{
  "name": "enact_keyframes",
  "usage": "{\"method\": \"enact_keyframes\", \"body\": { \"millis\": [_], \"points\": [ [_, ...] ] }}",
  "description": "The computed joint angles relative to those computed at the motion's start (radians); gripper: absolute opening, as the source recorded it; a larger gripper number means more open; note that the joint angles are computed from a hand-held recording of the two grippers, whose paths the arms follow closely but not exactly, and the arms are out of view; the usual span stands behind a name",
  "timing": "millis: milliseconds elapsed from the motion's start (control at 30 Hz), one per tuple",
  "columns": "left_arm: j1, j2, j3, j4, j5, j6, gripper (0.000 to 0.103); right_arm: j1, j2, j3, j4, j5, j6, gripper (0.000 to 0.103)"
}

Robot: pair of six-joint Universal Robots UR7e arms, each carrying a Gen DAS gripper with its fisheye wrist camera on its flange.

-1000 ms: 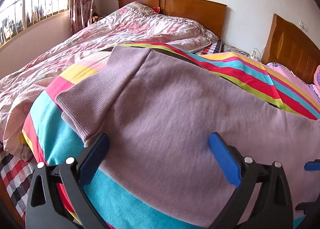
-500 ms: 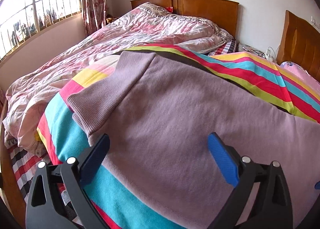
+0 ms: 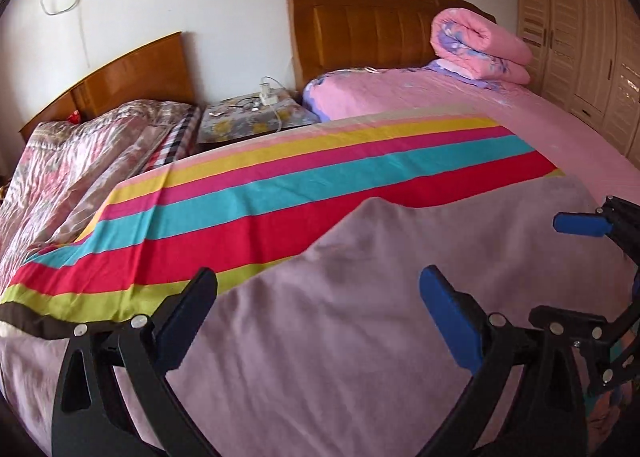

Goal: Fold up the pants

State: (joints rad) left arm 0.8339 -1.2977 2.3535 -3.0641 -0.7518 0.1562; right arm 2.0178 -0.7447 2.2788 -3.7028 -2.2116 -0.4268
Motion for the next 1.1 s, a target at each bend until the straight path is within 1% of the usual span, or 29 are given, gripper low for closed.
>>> {"method": "enact_keyframes", "body": {
  "millis": [33,100,167,233,267,300,367,400,433,467,533,567,667,733,767,833,900,967,1067,1100],
  "points": [
    [-0.002,0.051,-0.023,0.001,-0.031,0.011,0.101,-0.015,-0.021,0.030,-0.021,-0.016,0.011,0.090],
    [-0.002,0.145,-0.070,0.006,-0.082,0.035,0.101,-0.049,-0.058,0.092,-0.057,-0.023,0.030,0.090],
    [0.004,0.227,-0.120,0.005,-0.117,0.046,0.101,-0.080,-0.079,0.139,-0.089,-0.037,0.047,0.090],
    [0.013,0.297,-0.164,-0.004,-0.150,0.039,0.101,-0.112,-0.097,0.175,-0.105,-0.034,0.065,0.090],
    [0.019,0.329,-0.185,-0.006,-0.150,0.039,0.101,-0.128,-0.105,0.192,-0.109,-0.033,0.073,0.090],
    [0.026,0.360,-0.209,0.005,-0.136,0.032,0.101,-0.144,-0.115,0.207,-0.101,-0.040,0.089,0.090],
    [0.049,0.404,-0.254,0.057,-0.108,-0.001,0.101,-0.180,-0.130,0.244,-0.094,-0.047,0.107,0.090],
    [0.067,0.404,-0.277,0.104,-0.133,-0.030,0.102,-0.199,-0.128,0.265,-0.120,-0.024,0.079,0.090],
    [0.077,0.398,-0.288,0.108,-0.146,-0.043,0.102,-0.205,-0.118,0.286,-0.163,-0.014,0.036,0.090],
    [0.082,0.403,-0.296,0.111,-0.131,-0.052,0.102,-0.208,-0.122,0.305,-0.172,-0.012,0.019,0.090],
    [0.089,0.404,-0.299,0.114,-0.133,-0.044,0.102,-0.227,-0.155,0.338,-0.158,0.025,0.028,0.090],
    [0.087,0.408,-0.298,0.109,-0.118,-0.039,0.102,-0.239,-0.175,0.353,-0.150,0.046,0.028,0.090],
    [0.085,0.412,-0.294,0.090,-0.099,-0.038,0.102,-0.241,-0.218,0.366,-0.090,0.057,0.034,0.090],
    [0.087,0.407,-0.292,0.091,-0.103,-0.038,0.102,-0.235,-0.276,0.355,0.016,0.060,0.081,0.090],
    [0.087,0.405,-0.291,0.091,-0.104,-0.038,0.102,-0.225,-0.296,0.340,0.052,0.056,0.105,0.090],
    [0.083,0.399,-0.284,0.091,-0.103,-0.044,0.102,-0.190,-0.282,0.295,0.026,0.024,0.109,0.090],
    [0.083,0.400,-0.283,0.085,-0.102,-0.043,0.102,-0.178,-0.267,0.242,0.017,0.022,0.088,0.090],
    [0.079,0.399,-0.279,0.084,-0.101,-0.048,0.102,-0.157,-0.222,0.176,0.014,-0.021,0.058,0.090],
    [0.075,0.398,-0.272,0.081,-0.100,-0.053,0.102,-0.159,-0.162,0.082,0.074,-0.081,0.047,0.090],
    [0.075,0.398,-0.272,0.081,-0.100,-0.053,0.102,-0.170,-0.149,0.056,0.094,-0.086,0.048,0.090]
  ]
}}
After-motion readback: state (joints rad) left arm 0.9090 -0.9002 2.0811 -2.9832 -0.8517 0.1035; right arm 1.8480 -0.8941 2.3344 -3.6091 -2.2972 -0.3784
